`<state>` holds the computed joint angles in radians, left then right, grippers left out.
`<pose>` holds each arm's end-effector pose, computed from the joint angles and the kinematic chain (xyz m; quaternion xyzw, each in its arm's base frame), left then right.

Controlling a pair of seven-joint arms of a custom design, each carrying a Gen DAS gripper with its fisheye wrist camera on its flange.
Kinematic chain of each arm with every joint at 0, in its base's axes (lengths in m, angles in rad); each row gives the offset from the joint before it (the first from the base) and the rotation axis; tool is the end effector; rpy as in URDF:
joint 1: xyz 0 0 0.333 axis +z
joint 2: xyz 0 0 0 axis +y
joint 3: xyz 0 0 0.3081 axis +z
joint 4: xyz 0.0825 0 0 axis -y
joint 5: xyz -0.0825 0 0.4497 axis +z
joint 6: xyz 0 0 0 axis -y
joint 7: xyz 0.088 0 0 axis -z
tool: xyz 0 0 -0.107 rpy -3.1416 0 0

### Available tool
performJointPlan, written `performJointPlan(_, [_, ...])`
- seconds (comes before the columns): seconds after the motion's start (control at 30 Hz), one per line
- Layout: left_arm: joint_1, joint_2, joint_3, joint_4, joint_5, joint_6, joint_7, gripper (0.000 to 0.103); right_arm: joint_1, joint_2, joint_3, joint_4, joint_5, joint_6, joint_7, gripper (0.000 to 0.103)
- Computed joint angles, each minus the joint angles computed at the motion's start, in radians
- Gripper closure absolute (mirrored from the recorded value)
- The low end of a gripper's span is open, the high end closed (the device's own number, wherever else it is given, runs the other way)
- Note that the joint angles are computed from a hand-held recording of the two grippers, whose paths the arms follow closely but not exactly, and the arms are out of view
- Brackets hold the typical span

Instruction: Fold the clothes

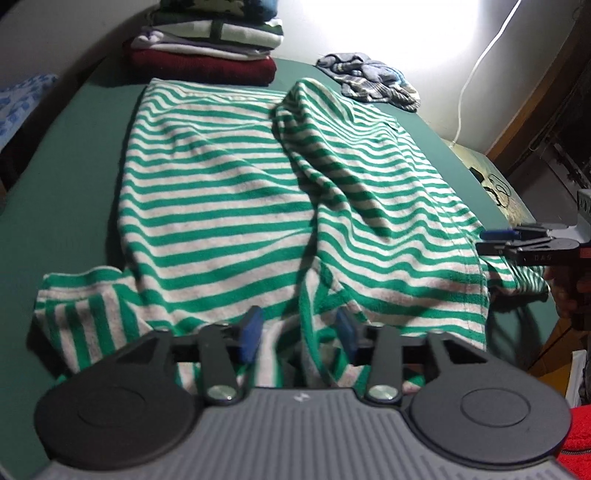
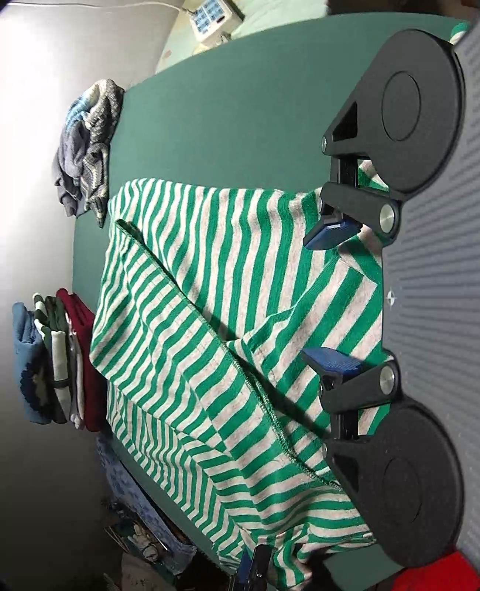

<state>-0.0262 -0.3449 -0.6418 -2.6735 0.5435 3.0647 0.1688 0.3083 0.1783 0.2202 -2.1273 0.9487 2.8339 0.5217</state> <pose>0.3663 -0.3246 0.3331 -0.7131 0.6060 -0.3292 0.1264 0.5748 0.2853 0.3184 -0.8539 0.3866 -0.0640 0.3424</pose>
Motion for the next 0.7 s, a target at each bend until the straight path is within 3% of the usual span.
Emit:
performJointPlan(0.1, [-0.002, -0.002, 0.003, 0.003, -0.007, -0.009, -0.012, 0.049, -0.023, 0.004, -0.012, 0.020, 0.003, -0.114, 0.004, 0.043])
performJointPlan(0.13, [0.000, 0.004, 0.001, 0.009, -0.005, -0.012, -0.015, 0.049, -0.029, 0.000, -0.018, 0.022, 0.002, -0.155, 0.004, 0.050])
performJointPlan(0.17, [0.001, 0.010, 0.001, 0.014, -0.002, -0.015, -0.019, 0.049, -0.032, -0.006, -0.025, 0.024, -0.003, -0.191, 0.008, 0.069])
performJointPlan(0.23, [-0.008, 0.034, 0.007, 0.034, 0.005, -0.036, -0.014, 0.052, -0.034, -0.015, -0.043, 0.029, -0.040, -0.257, 0.032, 0.092])
performJointPlan(0.37, [-0.077, 0.074, 0.061, 0.065, 0.023, -0.101, 0.001, 0.056, -0.053, -0.057, -0.074, 0.024, -0.072, -0.414, -0.002, 0.093])
performJointPlan(0.5, [-0.139, 0.079, 0.121, 0.066, 0.030, -0.136, -0.009, 0.049, -0.060, -0.051, -0.100, 0.033, -0.085, -0.480, -0.014, 0.092])
performJointPlan(0.57, [-0.169, 0.082, 0.147, 0.074, 0.022, -0.159, 0.002, 0.046, -0.065, -0.042, -0.100, 0.035, -0.045, -0.476, -0.036, 0.087])
performJointPlan(0.6, [-0.183, 0.085, 0.159, 0.079, 0.017, -0.168, 0.010, 0.044, -0.070, -0.044, -0.097, 0.032, -0.002, -0.478, -0.060, 0.072])
performJointPlan(0.67, [-0.216, 0.096, 0.189, 0.084, -0.005, -0.161, 0.048, 0.035, -0.078, -0.048, -0.097, 0.031, 0.062, -0.498, -0.109, 0.031])
performJointPlan(0.7, [-0.229, 0.105, 0.198, 0.089, -0.016, -0.164, 0.066, 0.032, -0.076, -0.046, -0.097, 0.031, 0.062, -0.500, -0.123, 0.029])
